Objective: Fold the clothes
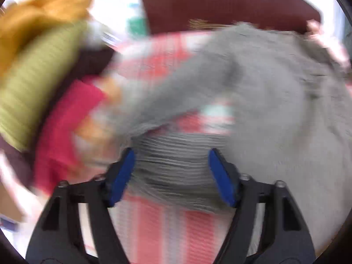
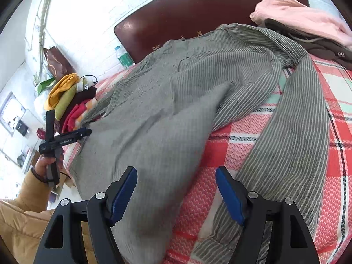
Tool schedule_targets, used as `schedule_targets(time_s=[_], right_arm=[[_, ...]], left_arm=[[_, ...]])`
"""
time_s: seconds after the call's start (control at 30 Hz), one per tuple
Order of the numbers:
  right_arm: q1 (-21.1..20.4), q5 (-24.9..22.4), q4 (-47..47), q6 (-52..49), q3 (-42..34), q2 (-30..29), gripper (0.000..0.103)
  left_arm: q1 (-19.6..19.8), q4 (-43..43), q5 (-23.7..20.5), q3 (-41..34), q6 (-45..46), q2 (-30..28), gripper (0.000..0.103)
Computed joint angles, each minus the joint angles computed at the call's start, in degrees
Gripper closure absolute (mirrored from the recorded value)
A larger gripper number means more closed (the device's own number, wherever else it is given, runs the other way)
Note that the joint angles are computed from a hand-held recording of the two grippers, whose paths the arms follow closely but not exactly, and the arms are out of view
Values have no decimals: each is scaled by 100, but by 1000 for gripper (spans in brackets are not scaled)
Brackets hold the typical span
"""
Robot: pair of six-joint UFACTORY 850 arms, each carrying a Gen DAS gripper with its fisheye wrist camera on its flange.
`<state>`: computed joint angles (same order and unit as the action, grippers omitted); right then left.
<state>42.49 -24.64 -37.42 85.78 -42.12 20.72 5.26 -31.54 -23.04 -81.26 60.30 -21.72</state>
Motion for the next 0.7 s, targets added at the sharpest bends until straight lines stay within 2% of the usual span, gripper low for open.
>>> schedule_targets(time_s=[0.03,0.07,0.1,0.17,0.23,0.27,0.3,0.37,0.4,0.43,0.53,0.7], right_arm=[[0,10,-34,62,15,15,27],[-1,20,-67,124,30,29,27],[7,40,-88,138,45,46,27],[14,114,-56,79,58,38,27],[0,212,134,-151,63,1,27],[-13,254,235,-260,59,-27,27],[-26,294,340,-370,54,-57,27],[-39,370,515,-547,46,-101,27],[-44,413,621,-665,41,-122,27],[-33,458,705,-782,24,-146,27],[67,635,716,-986,-40,-219,27],[170,1088,589,-1297,-220,-383,27]], left_arm=[[0,306,176,-95,-286,-33,44],[47,371,112,-239,-484,-97,44],[128,200,-191,-419,-443,-194,44],[243,-193,-622,-494,-70,-204,44],[268,-529,-556,-183,551,9,41],[313,-902,-766,-46,1064,114,41],[365,-1196,-1044,58,1505,202,40],[501,-1603,-2092,149,2022,300,31],[528,-1650,-2559,191,2221,330,24],[548,-1672,-3018,230,2400,352,22],[459,-1491,-3653,416,2654,444,22],[285,-986,-3308,737,2470,558,22]])
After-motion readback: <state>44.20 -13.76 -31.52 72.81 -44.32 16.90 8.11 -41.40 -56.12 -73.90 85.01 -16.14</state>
